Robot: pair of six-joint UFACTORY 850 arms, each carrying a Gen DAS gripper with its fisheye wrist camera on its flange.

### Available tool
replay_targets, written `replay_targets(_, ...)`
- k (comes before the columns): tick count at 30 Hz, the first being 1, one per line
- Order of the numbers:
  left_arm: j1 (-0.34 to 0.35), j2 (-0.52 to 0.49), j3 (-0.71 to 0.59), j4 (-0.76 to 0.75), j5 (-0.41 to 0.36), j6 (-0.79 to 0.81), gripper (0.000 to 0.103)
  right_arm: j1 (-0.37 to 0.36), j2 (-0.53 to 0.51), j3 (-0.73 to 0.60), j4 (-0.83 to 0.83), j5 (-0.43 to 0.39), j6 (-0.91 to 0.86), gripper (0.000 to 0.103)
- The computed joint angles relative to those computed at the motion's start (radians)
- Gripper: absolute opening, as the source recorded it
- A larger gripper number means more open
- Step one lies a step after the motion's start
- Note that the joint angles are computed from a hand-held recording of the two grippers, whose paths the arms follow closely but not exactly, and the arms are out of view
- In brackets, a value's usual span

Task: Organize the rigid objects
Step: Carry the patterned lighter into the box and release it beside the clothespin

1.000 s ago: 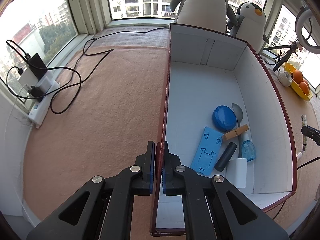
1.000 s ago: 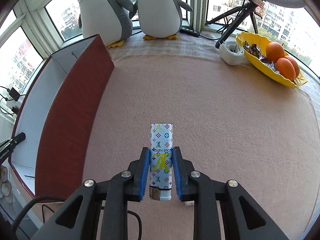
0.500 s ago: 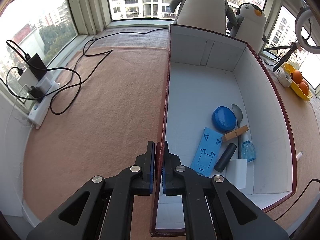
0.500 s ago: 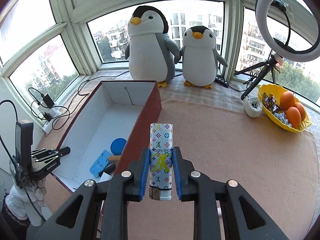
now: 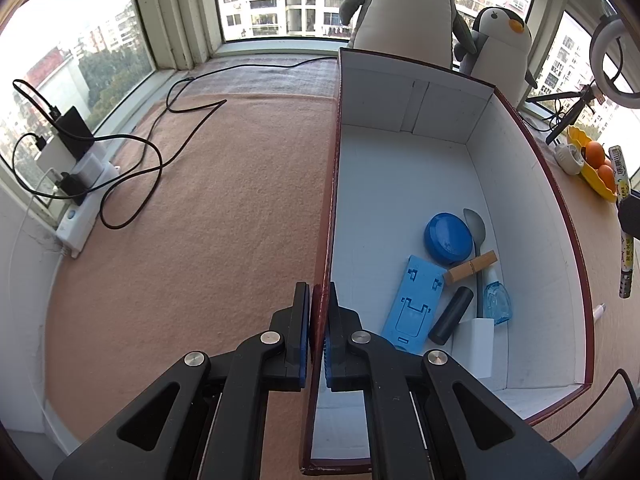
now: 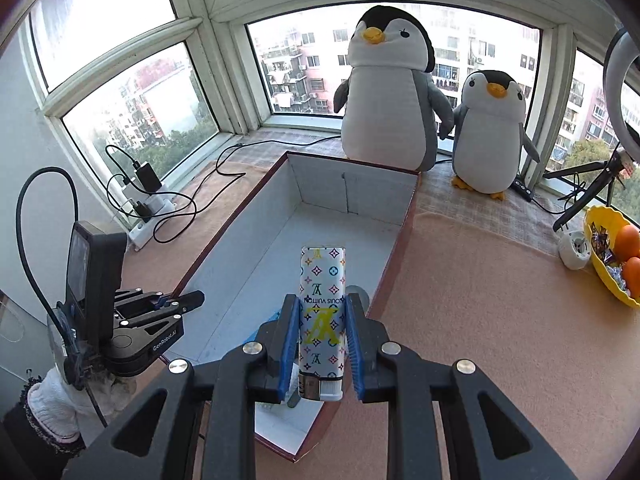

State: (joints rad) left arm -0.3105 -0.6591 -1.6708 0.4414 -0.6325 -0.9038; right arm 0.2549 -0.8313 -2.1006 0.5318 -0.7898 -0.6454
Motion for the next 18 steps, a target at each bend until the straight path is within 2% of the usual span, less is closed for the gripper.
replay_targets(6, 0.000, 0.000, 0.001, -0.004, 0.004, 0.000, 0.004, 0.027, -0.043, -0.041, -0.025, -0.033, 0.017, 0.020)
replay_targets(18, 0.001, -0.002, 0.001, -0.007, 0.008, 0.002, 0.004, 0.062, -0.084, -0.085, -0.104, -0.025, 0.056, 0.020)
